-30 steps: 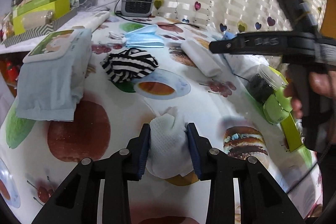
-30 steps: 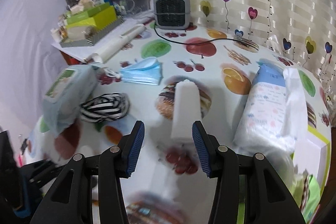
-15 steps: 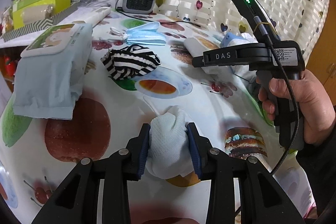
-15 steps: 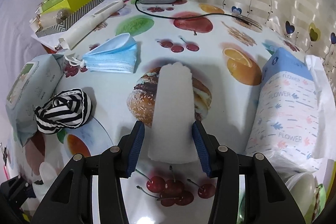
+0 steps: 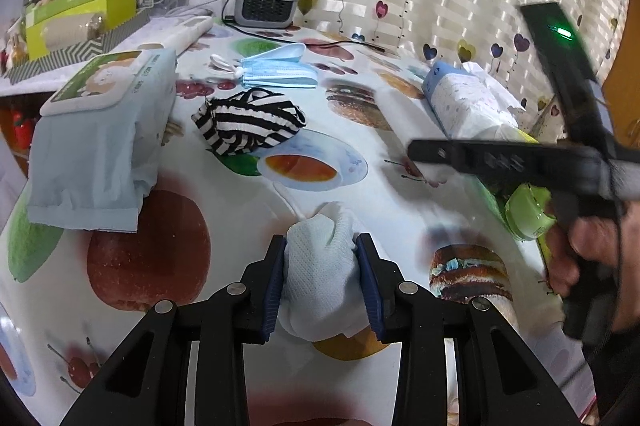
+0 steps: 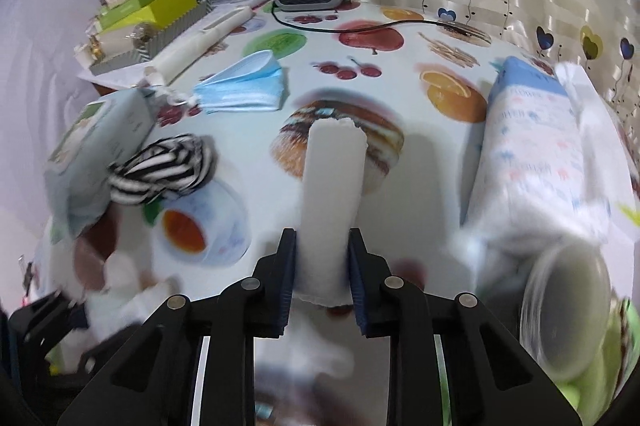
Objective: Organize soft objects
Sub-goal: 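Carry the white rolled towel and white knit cloth over the white box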
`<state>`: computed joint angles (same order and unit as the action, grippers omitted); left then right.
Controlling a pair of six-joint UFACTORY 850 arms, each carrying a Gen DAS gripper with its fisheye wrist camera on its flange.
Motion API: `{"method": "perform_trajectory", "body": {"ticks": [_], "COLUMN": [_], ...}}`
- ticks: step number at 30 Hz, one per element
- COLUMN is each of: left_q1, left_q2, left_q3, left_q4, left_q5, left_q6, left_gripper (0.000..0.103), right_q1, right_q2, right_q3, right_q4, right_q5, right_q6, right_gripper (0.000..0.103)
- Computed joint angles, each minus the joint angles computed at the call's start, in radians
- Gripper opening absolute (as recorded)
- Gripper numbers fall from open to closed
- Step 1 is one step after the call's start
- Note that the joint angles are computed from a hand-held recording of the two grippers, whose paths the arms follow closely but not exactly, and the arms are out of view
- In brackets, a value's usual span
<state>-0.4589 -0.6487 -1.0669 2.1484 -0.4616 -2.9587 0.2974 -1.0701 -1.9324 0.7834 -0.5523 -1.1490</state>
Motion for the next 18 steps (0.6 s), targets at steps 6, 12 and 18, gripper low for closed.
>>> {"method": "perform_trajectory", "body": {"ticks": [6,12,18], "left_q1": [-0.01,-0.031,-0.048], "left_q2": [0.002,0.026,0.056], "left_q3": [-0.009,-0.003,0.01], "left_q4": [-0.073,-0.135,-0.143], "left_q5": [-0.01,-0.045,-0.078], "left_q6": [0.061,0.119,0.126], "left_gripper": [0.031,0.03,0.03], "right_q1": [-0.033,-0.059,-0.079], "right_q2": [0.1,0.171,0.224], "right_q3": [0.17,0.277,0.351], "right_q4": [0.171,0.303,0.409], "right_q5": [0.004,0.0,-0.017], "right_q6": [-0.179,-0.307,-0.411], "right_gripper": [0.026,0.026,0.026]}}
